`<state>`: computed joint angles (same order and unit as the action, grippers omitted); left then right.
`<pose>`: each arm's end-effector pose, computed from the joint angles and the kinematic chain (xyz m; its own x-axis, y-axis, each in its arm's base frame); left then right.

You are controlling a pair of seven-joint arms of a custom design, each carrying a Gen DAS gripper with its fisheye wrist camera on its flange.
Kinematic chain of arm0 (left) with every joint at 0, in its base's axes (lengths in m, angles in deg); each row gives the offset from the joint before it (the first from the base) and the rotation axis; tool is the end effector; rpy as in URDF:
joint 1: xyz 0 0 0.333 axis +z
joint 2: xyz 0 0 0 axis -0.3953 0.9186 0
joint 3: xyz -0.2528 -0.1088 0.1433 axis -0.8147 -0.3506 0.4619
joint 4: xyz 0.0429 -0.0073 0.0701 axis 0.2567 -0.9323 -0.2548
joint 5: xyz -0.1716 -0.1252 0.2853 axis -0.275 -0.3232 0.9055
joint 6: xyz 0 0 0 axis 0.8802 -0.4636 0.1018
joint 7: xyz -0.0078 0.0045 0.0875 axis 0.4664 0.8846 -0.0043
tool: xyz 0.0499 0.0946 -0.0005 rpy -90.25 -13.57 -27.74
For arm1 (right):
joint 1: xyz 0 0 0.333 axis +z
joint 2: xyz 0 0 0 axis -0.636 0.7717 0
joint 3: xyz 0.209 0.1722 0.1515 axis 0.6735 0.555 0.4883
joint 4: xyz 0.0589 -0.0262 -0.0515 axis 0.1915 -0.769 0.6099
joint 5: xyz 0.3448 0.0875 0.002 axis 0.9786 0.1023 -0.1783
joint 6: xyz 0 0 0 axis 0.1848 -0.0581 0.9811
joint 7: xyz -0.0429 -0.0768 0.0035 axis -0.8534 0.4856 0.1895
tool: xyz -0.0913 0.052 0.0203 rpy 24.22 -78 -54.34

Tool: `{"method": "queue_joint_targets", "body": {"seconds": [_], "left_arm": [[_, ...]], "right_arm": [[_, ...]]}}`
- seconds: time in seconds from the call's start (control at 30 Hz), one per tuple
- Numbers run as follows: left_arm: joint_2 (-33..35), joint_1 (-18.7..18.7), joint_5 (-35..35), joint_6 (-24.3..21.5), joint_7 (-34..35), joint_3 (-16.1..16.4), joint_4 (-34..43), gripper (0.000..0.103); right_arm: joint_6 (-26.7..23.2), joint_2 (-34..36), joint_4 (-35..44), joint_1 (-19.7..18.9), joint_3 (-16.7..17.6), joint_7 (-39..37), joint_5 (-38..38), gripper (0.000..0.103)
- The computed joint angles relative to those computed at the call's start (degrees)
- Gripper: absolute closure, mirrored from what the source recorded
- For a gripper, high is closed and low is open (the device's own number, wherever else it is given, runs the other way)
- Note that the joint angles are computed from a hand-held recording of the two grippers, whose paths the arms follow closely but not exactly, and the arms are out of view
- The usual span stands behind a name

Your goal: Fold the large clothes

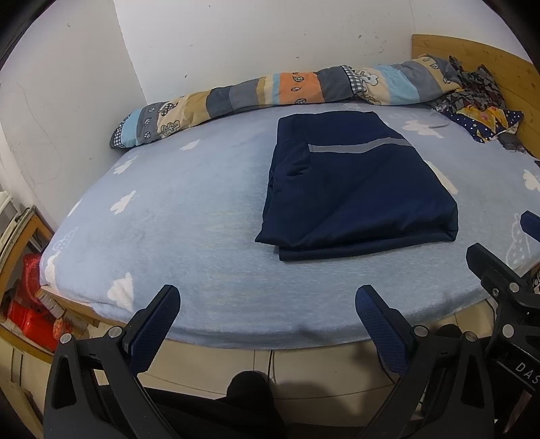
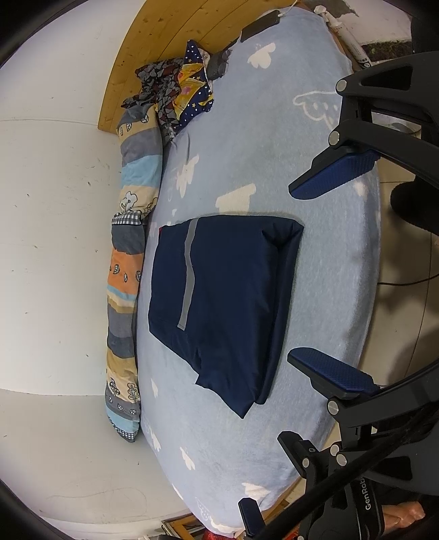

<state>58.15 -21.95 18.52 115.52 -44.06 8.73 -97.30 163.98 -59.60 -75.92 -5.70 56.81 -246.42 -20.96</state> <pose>0.4507 -0.1373 0.4166 -0.3249 -0.9200 -0.2191 -0.6154 0.3816 -0.6897 0.3730 0.3522 0.4010 -0.2818 -0.9563 0.0777 -0.6121 0.1168 -0.7821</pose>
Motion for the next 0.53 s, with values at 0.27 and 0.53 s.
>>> {"method": "queue_joint_targets", "body": {"seconds": [0.27, 0.53], "left_arm": [[-0.3, 0.5, 4.2, -0.3, -3.7, -0.2, 0.5, 0.000], [-0.9, -2.6, -11.9, 0.9, 11.9, 2.3, -2.3, 0.000]], "right_arm": [[0.0, -0.1, -0.1, 0.0, 0.0, 0.1, -0.2, 0.011], [-0.1, -0.4, -0.4, -0.1, 0.0, 0.4, -0.4, 0.011]]}}
